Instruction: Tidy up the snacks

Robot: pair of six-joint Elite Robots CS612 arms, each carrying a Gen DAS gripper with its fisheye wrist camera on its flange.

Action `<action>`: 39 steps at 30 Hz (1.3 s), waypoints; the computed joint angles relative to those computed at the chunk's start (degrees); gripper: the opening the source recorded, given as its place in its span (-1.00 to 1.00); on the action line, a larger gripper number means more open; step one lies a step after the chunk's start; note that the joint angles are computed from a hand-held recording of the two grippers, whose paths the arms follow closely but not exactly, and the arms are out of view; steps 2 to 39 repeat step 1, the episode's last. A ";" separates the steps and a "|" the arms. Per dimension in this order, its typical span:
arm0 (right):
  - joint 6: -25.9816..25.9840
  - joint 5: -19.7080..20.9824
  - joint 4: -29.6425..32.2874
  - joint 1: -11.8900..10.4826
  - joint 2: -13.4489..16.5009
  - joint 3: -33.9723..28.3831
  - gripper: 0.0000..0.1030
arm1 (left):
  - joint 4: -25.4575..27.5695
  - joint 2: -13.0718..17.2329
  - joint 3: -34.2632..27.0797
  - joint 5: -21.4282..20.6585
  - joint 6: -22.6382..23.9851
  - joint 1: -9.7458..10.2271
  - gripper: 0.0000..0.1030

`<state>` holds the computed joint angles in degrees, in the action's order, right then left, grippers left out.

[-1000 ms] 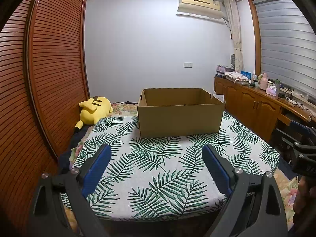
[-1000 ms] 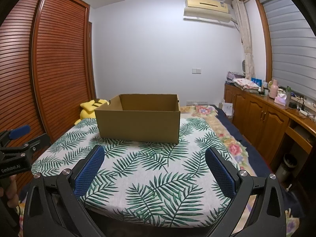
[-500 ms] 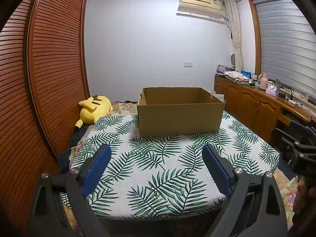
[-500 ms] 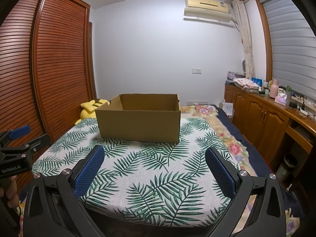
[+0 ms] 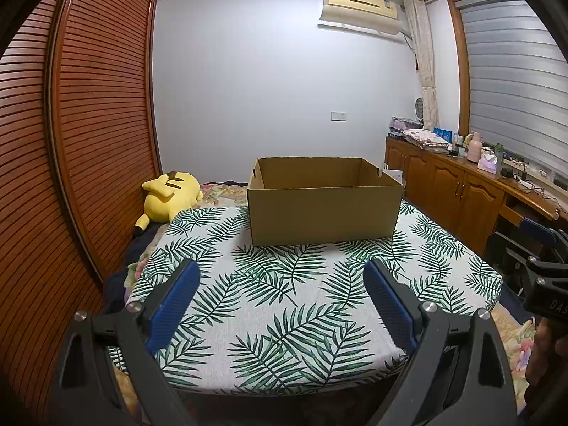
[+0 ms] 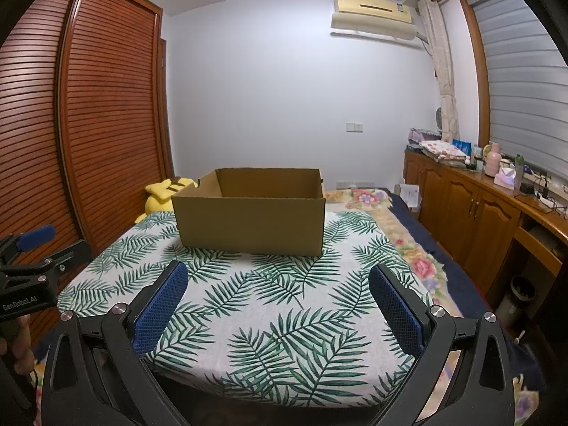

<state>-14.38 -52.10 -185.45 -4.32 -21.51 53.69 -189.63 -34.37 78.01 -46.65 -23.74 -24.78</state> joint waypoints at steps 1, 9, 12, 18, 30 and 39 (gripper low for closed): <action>0.00 0.00 0.00 0.00 0.00 0.00 1.00 | -0.07 -0.03 0.05 -0.01 -0.04 0.01 0.83; 0.00 0.00 0.00 0.00 0.00 0.00 1.00 | -0.07 -0.03 0.05 -0.01 -0.04 0.01 0.83; 0.00 0.00 0.00 0.00 0.00 0.00 1.00 | -0.07 -0.03 0.05 -0.01 -0.04 0.01 0.83; 0.00 0.00 0.00 0.00 0.00 0.00 1.00 | -0.07 -0.03 0.05 -0.01 -0.04 0.01 0.83; 0.00 0.00 0.00 0.00 0.00 0.00 1.00 | -0.07 -0.03 0.05 -0.01 -0.04 0.01 0.83; 0.00 0.00 0.00 0.00 0.00 0.00 1.00 | -0.07 -0.03 0.05 -0.01 -0.04 0.01 0.83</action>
